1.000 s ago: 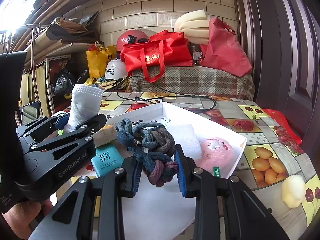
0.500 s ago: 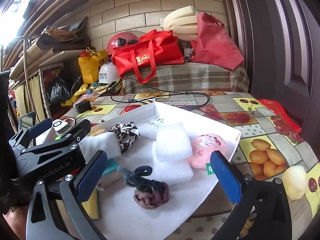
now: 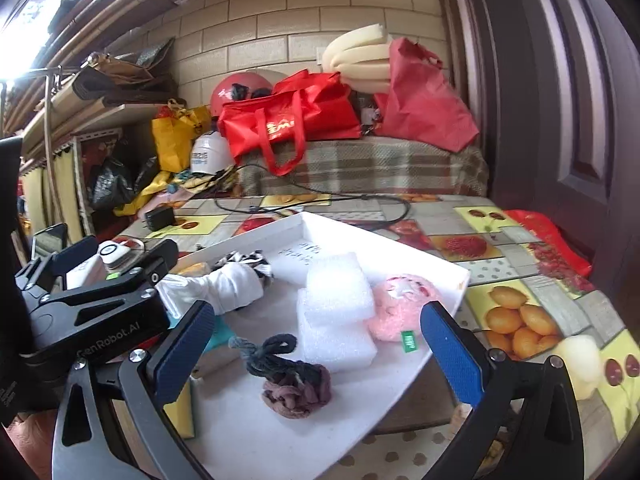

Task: Organize soft objects
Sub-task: 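Open both tools to drop the mask and blue rope toy into the box, then grasp the yellow octagonal sponge with the right tool while the left tool approaches the brown rope ball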

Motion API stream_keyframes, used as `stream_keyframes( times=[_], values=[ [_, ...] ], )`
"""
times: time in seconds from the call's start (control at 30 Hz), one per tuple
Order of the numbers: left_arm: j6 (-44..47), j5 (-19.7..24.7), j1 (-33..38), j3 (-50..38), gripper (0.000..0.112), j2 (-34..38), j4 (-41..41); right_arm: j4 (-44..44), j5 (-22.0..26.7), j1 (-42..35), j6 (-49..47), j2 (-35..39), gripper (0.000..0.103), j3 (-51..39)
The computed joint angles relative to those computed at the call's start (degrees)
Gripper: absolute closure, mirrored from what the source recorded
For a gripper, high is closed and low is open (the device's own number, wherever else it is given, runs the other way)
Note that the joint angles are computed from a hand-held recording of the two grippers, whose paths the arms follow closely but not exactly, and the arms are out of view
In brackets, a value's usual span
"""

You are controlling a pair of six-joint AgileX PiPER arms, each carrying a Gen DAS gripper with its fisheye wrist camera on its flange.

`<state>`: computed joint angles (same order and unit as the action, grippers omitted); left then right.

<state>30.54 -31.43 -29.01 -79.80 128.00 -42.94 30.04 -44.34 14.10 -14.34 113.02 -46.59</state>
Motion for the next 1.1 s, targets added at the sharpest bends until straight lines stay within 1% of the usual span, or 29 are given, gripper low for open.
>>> stream_keyframes(
  times=[0.07, 0.13, 0.2, 0.27, 0.3, 0.33, 0.4, 0.43, 0.5, 0.57, 0.6, 0.63, 0.67, 0.73, 0.77, 0.8, 0.83, 0.9, 0.93, 0.97, 1.0, 1.03, 1.07, 1.1],
  values=[
    [-2.0, -0.6, 0.1, 1.2, 0.01, -0.6, 1.6, -1.8, -3.2, 0.1, 2.4, -0.6, 0.0, 2.4],
    [-6.2, -1.1, 0.4, 3.0, 0.01, -1.4, 5.2, -3.2, -8.9, 0.2, 6.2, -1.4, 0.0, 6.2],
    [-12.2, -2.1, 0.9, 5.5, 0.01, -2.4, 11.1, -6.6, -16.4, -0.8, 13.2, -2.5, 0.0, 11.7],
    [-14.9, -2.3, 0.7, 7.1, 0.01, -3.3, 14.5, -11.9, -18.9, -3.9, 19.6, -3.8, 0.0, 15.3],
    [-15.4, -2.5, 0.4, 7.7, 0.01, -3.6, 15.5, -14.0, -18.6, -5.5, 21.6, -4.3, 0.0, 16.2],
    [-15.7, -2.7, 0.0, 8.3, 0.01, -3.9, 16.4, -15.0, -17.1, -6.9, 23.0, -5.0, 0.0, 16.9],
    [-15.9, -2.9, -1.0, 9.5, 0.01, -4.6, 17.7, -15.8, -10.3, -9.7, 23.0, -7.3, 0.0, 17.1],
    [-15.5, -2.6, -1.6, 10.0, 0.01, -4.9, 17.7, -17.7, -8.0, -11.8, 23.4, -8.2, 0.0, 17.6],
    [-16.9, -1.4, -2.5, 10.9, 0.01, -5.7, 19.3, -20.5, -8.6, -15.6, 24.4, -9.9, 0.0, 20.2],
    [-22.5, -0.1, -2.8, 11.9, 0.01, -6.5, 25.6, -15.9, -9.8, -16.6, 20.4, -11.3, 0.0, 22.7],
    [-23.9, 0.2, -3.4, 12.2, 0.01, -6.7, 27.9, -14.1, -10.6, -17.1, 18.6, -11.6, 0.0, 23.6],
    [-24.3, 0.3, -4.0, 12.5, 0.01, -6.8, 29.5, -13.5, -10.4, -18.8, 17.3, -12.4, 0.0, 24.6],
    [-25.6, 0.4, -4.5, 12.9, 0.01, -7.1, 32.1, -14.0, -9.4, -20.7, 16.8, -13.0, 0.0, 25.0],
    [-32.1, 1.8, -5.1, 13.0, 0.01, -7.4, 41.6, -15.8, -6.1, -26.2, 16.4, -14.0, 0.0, 25.1],
    [-35.3, 2.9, -5.4, 12.7, 0.01, -7.5, 46.3, -17.9, -3.3, -29.6, 16.6, -14.3, 0.0, 24.3],
    [-38.1, 4.2, -5.7, 12.2, 0.01, -7.5, 50.2, -19.8, -0.6, -32.1, 17.0, -14.5, 0.0, 23.4],
    [-41.7, 6.2, -6.2, 11.3, 0.01, -7.4, 55.3, -22.2, 3.3, -35.0, 17.6, -14.3, 0.0, 21.7],
    [-49.0, 11.0, -8.0, 8.6, 0.01, -6.7, 64.7, -30.8, 9.4, -39.7, 22.1, -13.4, 0.001, 18.6],
    [-51.6, 13.4, -8.9, 7.1, 0.01, -6.3, 67.3, -34.7, 12.4, -40.8, 24.4, -12.6, 0.001, 16.6],
    [-52.2, 15.3, -9.9, 5.9, 0.01, -5.8, 67.6, -36.2, 14.6, -40.9, 25.5, -11.9, 0.001, 14.9],
    [-54.0, 18.3, -10.9, 3.7, 0.01, -4.9, 68.8, -36.6, 17.2, -40.3, 25.6, -10.7, 0.001, 12.5],
    [-56.8, 21.1, -11.6, 1.7, 0.01, -4.1, 71.1, -35.9, 18.4, -39.8, 24.7, -10.1, 0.002, 11.5],
    [-59.3, 23.8, -12.5, -0.3, 0.01, -3.2, 73.1, -34.7, 20.0, -39.0, 23.2, -9.3, 0.007, 9.9],
    [-60.0, 25.8, -13.2, -1.6, 0.01, -2.7, 73.6, -32.6, 21.9, -37.9, 20.9, -8.3, 0.009, 7.9]
  ],
)
